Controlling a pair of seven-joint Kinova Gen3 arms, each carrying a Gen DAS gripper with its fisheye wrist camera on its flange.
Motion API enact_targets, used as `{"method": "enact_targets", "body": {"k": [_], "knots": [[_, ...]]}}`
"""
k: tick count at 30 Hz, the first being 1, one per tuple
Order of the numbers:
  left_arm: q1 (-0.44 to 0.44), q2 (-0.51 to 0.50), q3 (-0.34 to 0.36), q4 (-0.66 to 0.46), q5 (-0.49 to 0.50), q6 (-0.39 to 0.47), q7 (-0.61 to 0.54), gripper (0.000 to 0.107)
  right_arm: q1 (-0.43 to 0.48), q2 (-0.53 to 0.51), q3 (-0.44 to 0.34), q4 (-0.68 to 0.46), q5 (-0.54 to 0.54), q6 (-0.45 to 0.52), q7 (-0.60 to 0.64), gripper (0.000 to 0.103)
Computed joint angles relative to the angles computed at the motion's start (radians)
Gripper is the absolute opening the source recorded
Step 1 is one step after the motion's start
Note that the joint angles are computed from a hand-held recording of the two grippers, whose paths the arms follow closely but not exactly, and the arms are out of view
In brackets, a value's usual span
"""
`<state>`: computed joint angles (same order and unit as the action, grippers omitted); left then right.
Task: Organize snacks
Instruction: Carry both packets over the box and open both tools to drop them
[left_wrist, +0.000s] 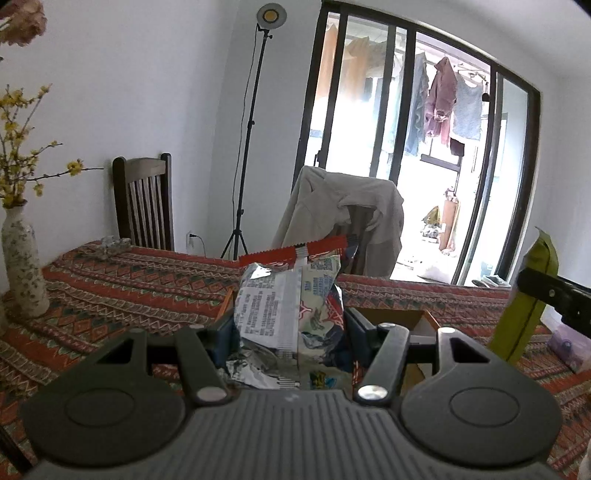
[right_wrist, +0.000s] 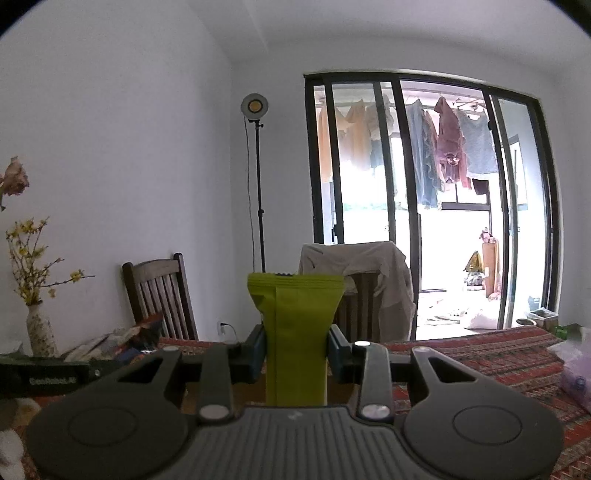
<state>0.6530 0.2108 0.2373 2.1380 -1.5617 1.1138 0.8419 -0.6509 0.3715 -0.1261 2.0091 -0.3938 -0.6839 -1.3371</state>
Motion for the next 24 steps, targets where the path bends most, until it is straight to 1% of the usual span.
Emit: {"method": "enact_targets", "body": {"k": [3, 7, 9, 14, 17, 19, 22, 24], "knots": [[-0.043, 0.014, -0.022, -0.010, -0.039, -0.061, 0.020, 0.062, 0.021, 0.046, -0.006, -0.062, 0.033, 0.034, -0.031, 0.034], [-0.084, 0.048, -0.044, -0.032, -0.077, -0.108, 0.040, 0.062, 0.024, 0.107, 0.002, -0.130, 0.053, 0.049, -0.063, 0.034], [-0.095, 0.068, -0.051, -0.039, -0.093, -0.120, 0.052, 0.062, 0.036, 0.133, 0.000, -0.148, 0.074, 0.046, -0.093, 0.034], [-0.117, 0.120, -0.066, -0.042, -0.132, -0.138, 0.084, 0.062, 0.030, 0.194, 0.019, -0.192, 0.076, 0.061, -0.109, 0.034], [-0.138, 0.132, -0.070, -0.042, -0.124, -0.176, 0.069, 0.062, 0.049, 0.210, 0.017, -0.211, 0.107, 0.125, -0.130, 0.034], [-0.145, 0.136, -0.074, -0.040, -0.118, -0.190, 0.066, 0.062, 0.057, 0.213, 0.015, -0.211, 0.128, 0.150, -0.147, 0.034], [-0.144, 0.142, -0.077, -0.041, -0.120, -0.192, 0.063, 0.062, 0.047, 0.214, 0.030, -0.222, 0.131, 0.190, -0.153, 0.034], [-0.144, 0.152, -0.078, -0.049, -0.113, -0.196, 0.047, 0.062, 0.023, 0.223, 0.054, -0.247, 0.110, 0.236, -0.142, 0.034]]}}
